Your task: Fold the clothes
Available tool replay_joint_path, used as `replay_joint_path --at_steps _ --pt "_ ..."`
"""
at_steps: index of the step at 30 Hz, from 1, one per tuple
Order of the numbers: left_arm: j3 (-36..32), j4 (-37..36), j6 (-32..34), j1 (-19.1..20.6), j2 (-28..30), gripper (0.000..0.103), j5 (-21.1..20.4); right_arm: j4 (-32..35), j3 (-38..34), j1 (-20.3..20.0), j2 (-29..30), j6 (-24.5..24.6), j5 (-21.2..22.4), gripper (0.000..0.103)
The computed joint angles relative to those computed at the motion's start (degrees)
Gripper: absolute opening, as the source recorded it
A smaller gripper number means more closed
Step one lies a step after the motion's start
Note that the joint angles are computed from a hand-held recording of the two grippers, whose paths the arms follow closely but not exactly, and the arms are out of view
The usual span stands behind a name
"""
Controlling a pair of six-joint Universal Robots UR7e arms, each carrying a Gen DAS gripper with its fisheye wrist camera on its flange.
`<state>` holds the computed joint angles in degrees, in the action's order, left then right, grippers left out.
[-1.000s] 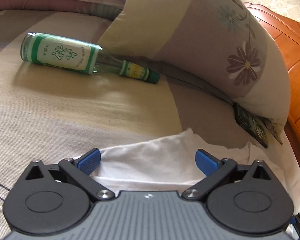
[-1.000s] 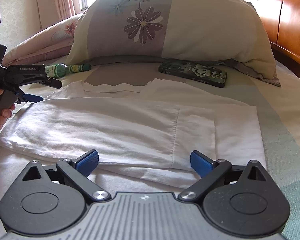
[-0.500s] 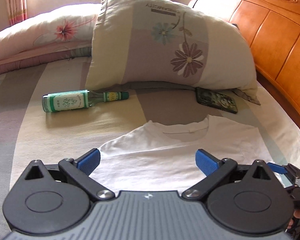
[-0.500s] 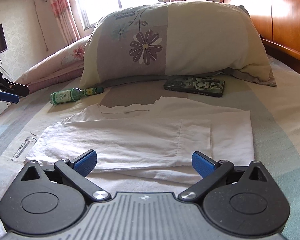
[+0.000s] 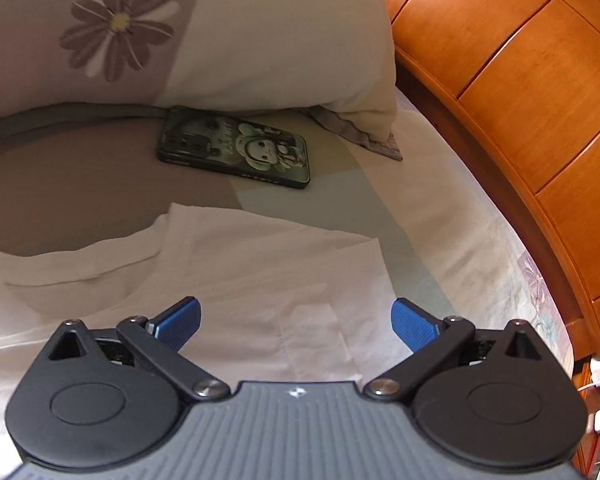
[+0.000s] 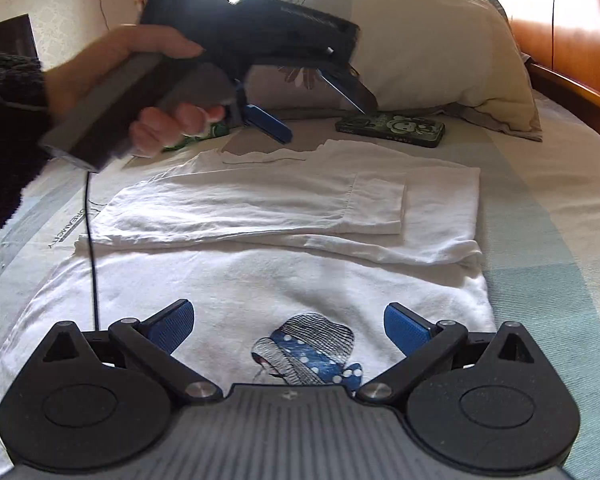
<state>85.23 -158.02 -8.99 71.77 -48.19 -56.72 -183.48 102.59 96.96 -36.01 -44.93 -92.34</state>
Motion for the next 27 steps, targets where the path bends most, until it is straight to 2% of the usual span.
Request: replay_joint_path --at_steps 4,9,13,15,16,19,20,23,27 --pt "-8.8 -0.1 -0.4 2.8 7.2 0.101 -2.5 -2.4 0.3 -0.7 -0.2 -0.9 -0.4 0.103" --pt "-14.3 -6.1 1.8 4.4 11.7 0.101 -1.3 -2.7 0.6 -1.1 -0.8 -1.1 1.2 0.103" --pt "-15.2 -7.0 1.7 3.7 12.0 0.101 0.0 -2.4 0.3 -0.7 -0.3 -1.3 1.4 0.103" --pt "-13.4 -9.2 3.6 2.9 11.2 0.101 -1.2 -2.5 0.5 -0.6 -0.4 -1.6 1.4 0.103" --pt "-12.5 -9.3 3.6 2.7 10.6 0.101 -3.1 -2.5 0.6 -0.5 -0.5 -1.7 1.3 0.103" --pt "-12.9 -0.7 2.7 3.3 9.8 0.101 -12.4 -3.7 0.8 -0.1 -0.3 -1.9 1.0 0.103" --pt "-13.6 1.9 3.2 3.3 10.2 0.102 -13.6 -3.9 0.8 0.0 -0.3 -1.8 1.0 0.103" --pt "-16.5 5.4 5.5 2.7 12.8 0.101 -10.9 -3.1 1.0 0.0 -0.5 -1.5 1.8 0.103" --pt "-19.4 0.7 6.1 3.6 15.8 0.102 -11.0 -3.0 1.0 -0.2 -0.5 -2.1 1.7 0.103"
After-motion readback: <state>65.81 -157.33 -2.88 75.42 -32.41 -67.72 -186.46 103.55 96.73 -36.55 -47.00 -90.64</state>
